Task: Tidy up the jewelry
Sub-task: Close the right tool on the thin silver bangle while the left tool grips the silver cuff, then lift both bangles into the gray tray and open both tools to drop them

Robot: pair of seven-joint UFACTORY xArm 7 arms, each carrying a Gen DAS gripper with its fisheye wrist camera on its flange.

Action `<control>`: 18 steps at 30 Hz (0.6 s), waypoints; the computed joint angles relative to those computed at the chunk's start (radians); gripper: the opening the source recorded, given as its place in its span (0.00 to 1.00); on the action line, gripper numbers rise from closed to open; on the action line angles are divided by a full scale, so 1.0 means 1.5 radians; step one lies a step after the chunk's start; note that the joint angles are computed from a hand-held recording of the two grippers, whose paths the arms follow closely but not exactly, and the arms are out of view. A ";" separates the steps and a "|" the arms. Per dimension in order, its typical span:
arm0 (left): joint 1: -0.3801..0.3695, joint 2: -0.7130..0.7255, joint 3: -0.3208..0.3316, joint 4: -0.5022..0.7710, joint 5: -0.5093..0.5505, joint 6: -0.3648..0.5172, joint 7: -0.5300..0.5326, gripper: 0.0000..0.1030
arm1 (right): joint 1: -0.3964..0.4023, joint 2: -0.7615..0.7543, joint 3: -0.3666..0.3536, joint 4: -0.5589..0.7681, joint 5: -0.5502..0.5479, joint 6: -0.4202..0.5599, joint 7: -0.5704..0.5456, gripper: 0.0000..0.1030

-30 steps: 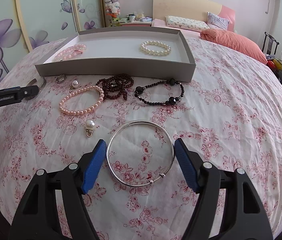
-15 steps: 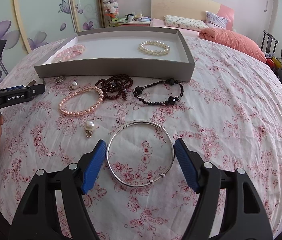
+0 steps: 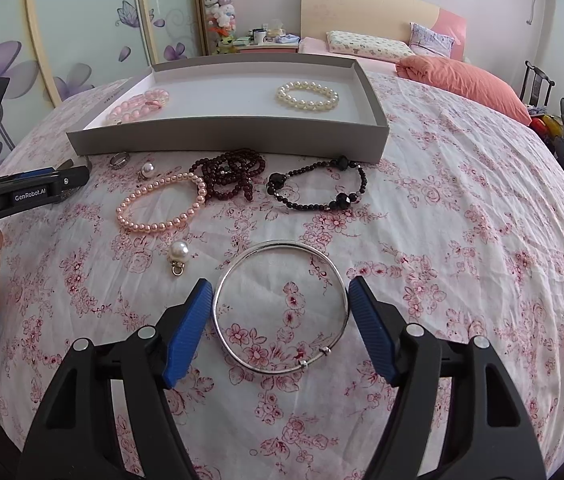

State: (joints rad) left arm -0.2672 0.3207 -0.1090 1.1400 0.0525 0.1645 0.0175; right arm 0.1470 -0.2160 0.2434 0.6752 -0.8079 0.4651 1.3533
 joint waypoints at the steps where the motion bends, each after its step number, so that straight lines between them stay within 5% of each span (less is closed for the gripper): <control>1: 0.002 -0.002 -0.002 -0.003 -0.001 -0.001 0.004 0.64 | 0.000 -0.001 0.000 0.000 -0.001 0.001 0.001 0.68; 18: 0.049 -0.063 -0.044 -0.086 -0.063 -0.056 0.083 0.64 | -0.016 -0.032 0.020 -0.007 -0.035 -0.010 0.046 0.68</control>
State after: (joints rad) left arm -0.1944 0.2256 -0.1743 1.0114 -0.0414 0.0805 0.1419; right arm 0.1225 -0.2633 0.2730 0.6643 -0.8600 0.4496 1.4226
